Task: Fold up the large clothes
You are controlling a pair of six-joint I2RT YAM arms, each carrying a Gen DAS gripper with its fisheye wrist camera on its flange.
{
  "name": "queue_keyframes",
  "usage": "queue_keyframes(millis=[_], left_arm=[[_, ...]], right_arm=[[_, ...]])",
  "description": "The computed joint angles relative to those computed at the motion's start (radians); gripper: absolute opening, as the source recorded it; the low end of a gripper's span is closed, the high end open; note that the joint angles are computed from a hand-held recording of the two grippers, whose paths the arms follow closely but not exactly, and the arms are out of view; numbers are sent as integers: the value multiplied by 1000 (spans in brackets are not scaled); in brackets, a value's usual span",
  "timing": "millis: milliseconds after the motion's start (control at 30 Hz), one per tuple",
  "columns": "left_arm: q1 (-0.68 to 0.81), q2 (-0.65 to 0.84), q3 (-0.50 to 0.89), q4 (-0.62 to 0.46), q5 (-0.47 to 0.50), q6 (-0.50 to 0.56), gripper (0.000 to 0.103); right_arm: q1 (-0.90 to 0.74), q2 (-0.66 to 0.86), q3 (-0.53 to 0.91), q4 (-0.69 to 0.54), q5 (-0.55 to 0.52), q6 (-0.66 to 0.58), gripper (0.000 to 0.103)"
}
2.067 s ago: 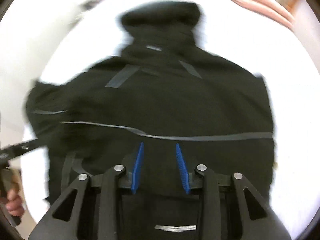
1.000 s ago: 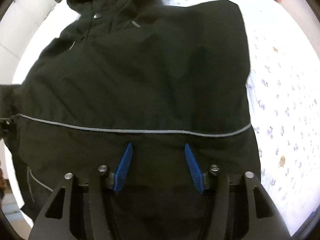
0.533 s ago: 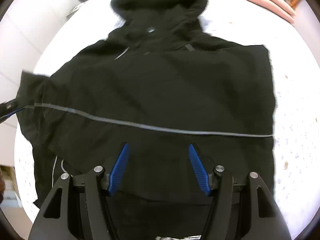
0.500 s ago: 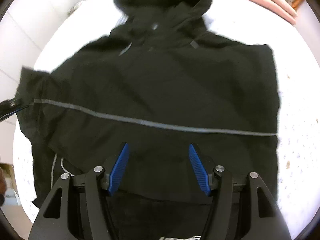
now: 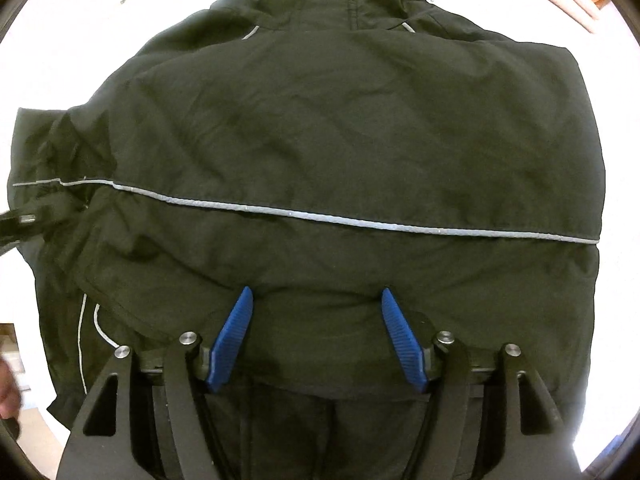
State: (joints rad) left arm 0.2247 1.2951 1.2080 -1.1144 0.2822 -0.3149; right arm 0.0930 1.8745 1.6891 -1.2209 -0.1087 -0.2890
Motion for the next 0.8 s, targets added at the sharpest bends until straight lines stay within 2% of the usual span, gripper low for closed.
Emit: queue_keyframes(millis=[100, 167, 267, 400, 533, 700, 800], left_arm=[[263, -50, 58, -121, 22, 136, 45], [458, -31, 100, -156, 15, 220, 45], [735, 70, 194, -173, 16, 325, 45], [971, 259, 351, -142, 30, 372, 45], [1048, 447, 500, -96, 32, 331, 45], [1019, 599, 587, -48, 11, 278, 45], [1013, 686, 637, -25, 34, 228, 45]], right_arm=[[16, 2, -9, 20, 16, 12, 75], [15, -10, -28, 30, 19, 14, 75], [20, -21, -45, 37, 22, 26, 76], [19, -22, -50, 37, 28, 26, 77], [14, -23, -39, 21, 29, 22, 78], [21, -15, -36, 21, 37, 29, 78], [19, -12, -29, 13, 39, 24, 79]])
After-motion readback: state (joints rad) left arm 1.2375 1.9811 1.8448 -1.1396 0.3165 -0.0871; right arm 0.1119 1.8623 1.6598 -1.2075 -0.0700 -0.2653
